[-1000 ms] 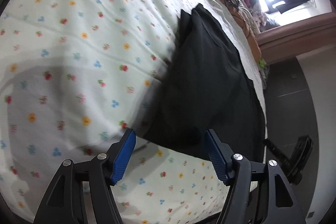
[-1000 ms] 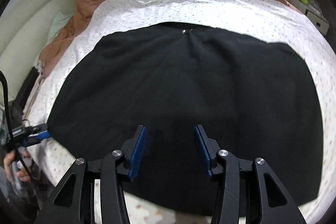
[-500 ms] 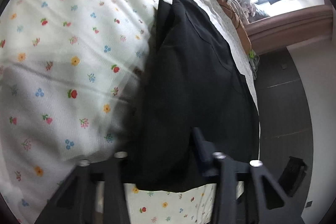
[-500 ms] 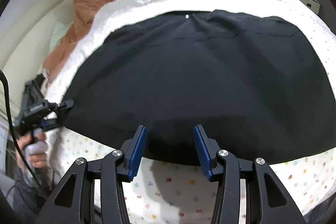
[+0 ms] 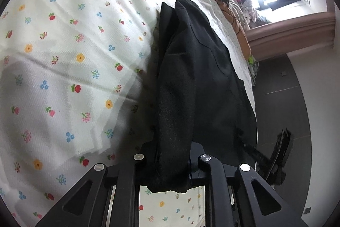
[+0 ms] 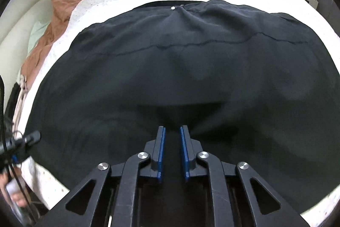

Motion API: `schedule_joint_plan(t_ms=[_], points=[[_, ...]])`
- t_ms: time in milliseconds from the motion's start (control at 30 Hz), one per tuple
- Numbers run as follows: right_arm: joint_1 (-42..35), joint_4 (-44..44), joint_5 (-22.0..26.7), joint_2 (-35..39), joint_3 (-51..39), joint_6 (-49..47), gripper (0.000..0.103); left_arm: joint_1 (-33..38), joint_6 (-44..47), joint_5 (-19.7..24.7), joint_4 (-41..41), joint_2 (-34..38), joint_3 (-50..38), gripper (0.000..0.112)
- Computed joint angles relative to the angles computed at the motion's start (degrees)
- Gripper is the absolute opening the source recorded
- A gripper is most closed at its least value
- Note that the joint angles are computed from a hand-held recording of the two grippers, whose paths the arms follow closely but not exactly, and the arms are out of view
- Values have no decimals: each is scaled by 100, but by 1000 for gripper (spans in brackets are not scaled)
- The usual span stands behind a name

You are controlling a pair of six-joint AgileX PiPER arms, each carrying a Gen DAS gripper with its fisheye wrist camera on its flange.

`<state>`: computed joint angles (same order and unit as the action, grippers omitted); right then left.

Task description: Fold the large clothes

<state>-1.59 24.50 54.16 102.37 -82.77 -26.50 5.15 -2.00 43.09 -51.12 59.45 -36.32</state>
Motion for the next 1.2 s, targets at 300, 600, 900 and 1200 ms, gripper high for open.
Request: schedule_joint_plan(t_ms=[300, 600, 900, 1200], points=[[477, -573, 196, 1007, -1532, 862, 11, 113, -36, -57, -230, -3, 138, 19], [433, -594, 1253, 2084, -3614, 1130, 9, 152, -226, 78, -108, -87, 52, 18], [-47, 127, 1092, 618, -2064, 261, 46, 61, -622, 219, 59, -347, -396, 16], [-709, 1023, 732, -1024, 427, -739, 41, -756, -1904, 149, 1243, -193, -1504, 16]])
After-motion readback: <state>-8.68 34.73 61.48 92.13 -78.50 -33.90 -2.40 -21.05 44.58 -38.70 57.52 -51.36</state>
